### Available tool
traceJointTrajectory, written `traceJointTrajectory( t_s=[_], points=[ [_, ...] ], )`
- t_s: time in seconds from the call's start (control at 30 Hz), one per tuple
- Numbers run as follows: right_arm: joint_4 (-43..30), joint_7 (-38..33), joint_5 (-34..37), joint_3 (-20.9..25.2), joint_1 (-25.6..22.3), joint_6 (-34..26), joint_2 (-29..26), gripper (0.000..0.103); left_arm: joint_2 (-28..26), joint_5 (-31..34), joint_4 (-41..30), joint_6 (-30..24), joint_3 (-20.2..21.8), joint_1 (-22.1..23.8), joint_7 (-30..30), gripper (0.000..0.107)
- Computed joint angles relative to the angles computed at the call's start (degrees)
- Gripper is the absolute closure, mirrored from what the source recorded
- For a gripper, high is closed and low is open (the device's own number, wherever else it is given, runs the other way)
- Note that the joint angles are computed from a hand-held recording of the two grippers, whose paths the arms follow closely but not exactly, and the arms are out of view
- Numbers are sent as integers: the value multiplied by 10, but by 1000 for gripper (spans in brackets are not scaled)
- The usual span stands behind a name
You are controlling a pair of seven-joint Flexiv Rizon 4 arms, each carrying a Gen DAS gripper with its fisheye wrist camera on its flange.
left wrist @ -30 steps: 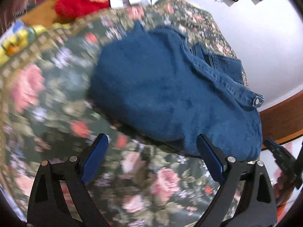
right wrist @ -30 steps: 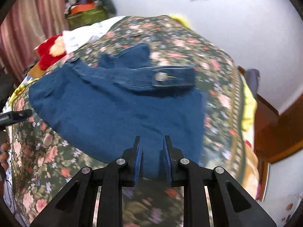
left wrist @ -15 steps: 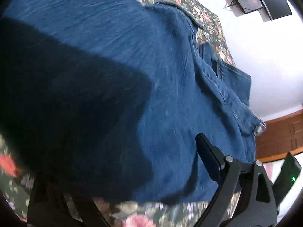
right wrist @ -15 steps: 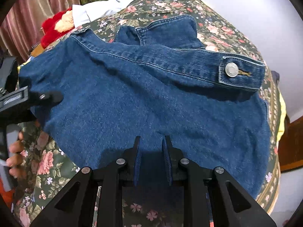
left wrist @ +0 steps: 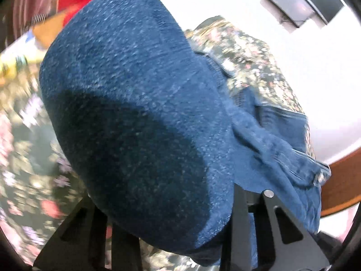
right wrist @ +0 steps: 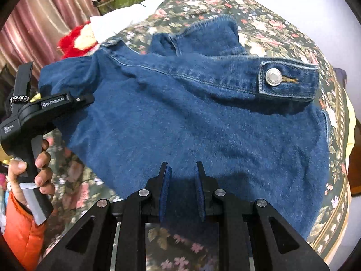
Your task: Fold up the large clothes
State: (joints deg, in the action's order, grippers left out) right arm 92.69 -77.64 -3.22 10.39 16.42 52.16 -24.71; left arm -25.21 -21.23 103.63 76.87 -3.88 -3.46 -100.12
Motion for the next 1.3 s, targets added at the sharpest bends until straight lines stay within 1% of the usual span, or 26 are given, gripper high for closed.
traceJointTrajectory(
  t_s=[0.13, 0.2, 0.27, 0.33, 0.4, 0.5, 0.6, 0.67, 0.77, 0.87, 0.97, 1.07, 1.13, 1.17, 1.2, 1.23, 1.27, 1.3],
  points=[
    [-23, -32, 73, 34, -23, -5, 7, 85, 48, 20, 39, 37, 6, -1, 26, 78],
    [-39, -51, 110, 49, -27, -11, 5, 85, 71, 31, 55, 47, 14, -4, 33, 78],
    [-52, -60, 121, 53, -17, -19, -2, 85, 86, 54, 63, 48, 33, -14, 29, 79],
    [-64, -66, 123, 54, -4, -34, -11, 85, 99, 91, 64, 46, 59, -27, 16, 80],
    [-92, -83, 142, 66, 1, -65, -34, 85, 109, 122, 73, 53, 74, -31, 9, 80],
    [-140, -89, 168, 74, 11, -133, -77, 85, 111, 157, 72, 46, 85, -38, -6, 82],
    [-181, -83, 200, 79, 13, -176, -116, 85, 106, 246, 48, 25, 127, -71, -53, 83],
    [-201, -73, 211, 76, 14, -197, -129, 85, 106, 266, 40, 26, 122, -68, -59, 83],
    [-211, -87, 214, 73, 11, -218, -123, 85, 114, 253, 41, 38, 93, -49, -33, 84],
    [-167, -88, 211, 58, 5, -182, -79, 85, 111, 250, 24, 45, 77, -49, -9, 85],
    [-86, -74, 174, 31, 2, -120, -9, 85, 96, 267, -13, 41, 74, -74, -5, 87],
    [-1, -53, 141, 11, -14, -68, 65, 85, 89, 257, -29, 54, 49, -85, 29, 89],
    [51, -26, 119, -2, -27, -45, 110, 85, 85, 249, -36, 62, 32, -95, 57, 89],
    [74, -12, 108, -8, -33, -34, 130, 85, 74, 248, -48, 60, 27, -105, 65, 89],
    [105, 7, 94, -8, -49, -24, 157, 85, 73, 240, -47, 58, 10, -106, 94, 89],
    [117, 15, 89, -19, -49, -19, 168, 85, 66, 238, -52, 51, 2, -112, 117, 89],
    [142, 29, 86, -23, -59, -12, 191, 85, 59, 245, -58, 31, 2, -126, 138, 89],
    [163, 38, 89, -26, -68, -9, 210, 85, 52, 259, -67, 11, 12, -144, 144, 89]
  ],
)
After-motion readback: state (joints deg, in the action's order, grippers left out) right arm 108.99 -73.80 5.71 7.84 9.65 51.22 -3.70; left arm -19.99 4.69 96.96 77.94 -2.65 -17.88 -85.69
